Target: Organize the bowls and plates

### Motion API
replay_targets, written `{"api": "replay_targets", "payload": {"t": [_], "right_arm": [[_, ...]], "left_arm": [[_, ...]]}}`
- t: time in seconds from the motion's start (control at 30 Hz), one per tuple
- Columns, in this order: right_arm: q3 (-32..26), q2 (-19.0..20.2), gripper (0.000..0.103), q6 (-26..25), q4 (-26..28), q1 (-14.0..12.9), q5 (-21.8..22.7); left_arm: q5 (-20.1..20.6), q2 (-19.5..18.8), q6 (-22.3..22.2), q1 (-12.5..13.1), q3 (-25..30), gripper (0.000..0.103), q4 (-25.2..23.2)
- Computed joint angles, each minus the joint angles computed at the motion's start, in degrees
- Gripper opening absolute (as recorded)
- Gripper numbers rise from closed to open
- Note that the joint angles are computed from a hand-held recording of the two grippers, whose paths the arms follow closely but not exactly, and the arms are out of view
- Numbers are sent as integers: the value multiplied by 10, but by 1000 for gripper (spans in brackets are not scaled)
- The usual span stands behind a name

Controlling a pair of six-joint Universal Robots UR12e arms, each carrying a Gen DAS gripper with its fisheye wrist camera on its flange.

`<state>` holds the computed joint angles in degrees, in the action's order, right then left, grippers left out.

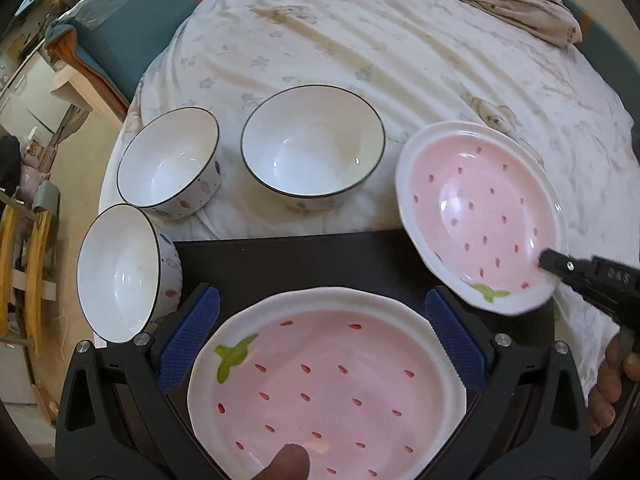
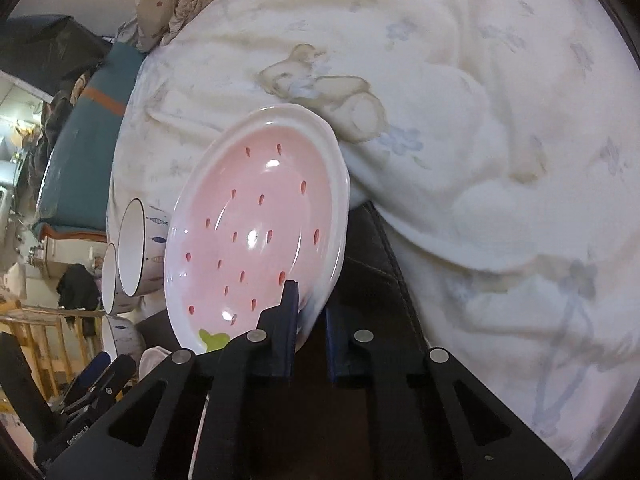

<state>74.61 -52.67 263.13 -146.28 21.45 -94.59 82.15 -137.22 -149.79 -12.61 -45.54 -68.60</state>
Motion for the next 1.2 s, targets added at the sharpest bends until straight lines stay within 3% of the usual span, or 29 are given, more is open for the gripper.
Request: {"api": "replay_targets", "payload": {"t": [0.1, 0.17, 0.3, 0.43, 0.47, 0.53, 0.6, 0.67, 0.8, 0.9, 1.2], "right_arm": [[20, -14, 11, 22, 6, 7, -9], [14, -23, 12, 19, 72, 15, -20], [40, -48, 13, 52, 104, 19, -16], [72, -62, 14, 90, 71, 19, -15], [73, -62, 16, 98, 66, 19, -15], [82, -64, 18, 113, 46, 19, -20], [85, -65, 18, 122, 42, 19, -23], [92, -67, 18, 135, 32, 17, -25], [91, -66, 18, 143, 31, 14, -31], [93, -64, 18, 150, 20, 13, -27], [79, -57, 20, 127, 46, 9, -16]], "left_arm": [[-3, -7, -11, -1, 17, 102, -22], [-14, -12, -21, -1, 29, 102, -41], [-13, -14, -9, -11, 31, 102, -50], [-34, -27, 4, -20, 58, 100, -103], [-41, -30, 4, -22, 64, 97, -113], [-51, -37, 11, -27, 75, 78, -130], [-33, -58, 17, -36, 111, 75, -181], [-37, -76, 11, -39, 141, 62, -225], [-38, -86, 7, -45, 149, 58, -234], [-28, -98, 6, -49, 162, 49, -256], [-27, -76, 35, -58, 115, 43, -212]]}}
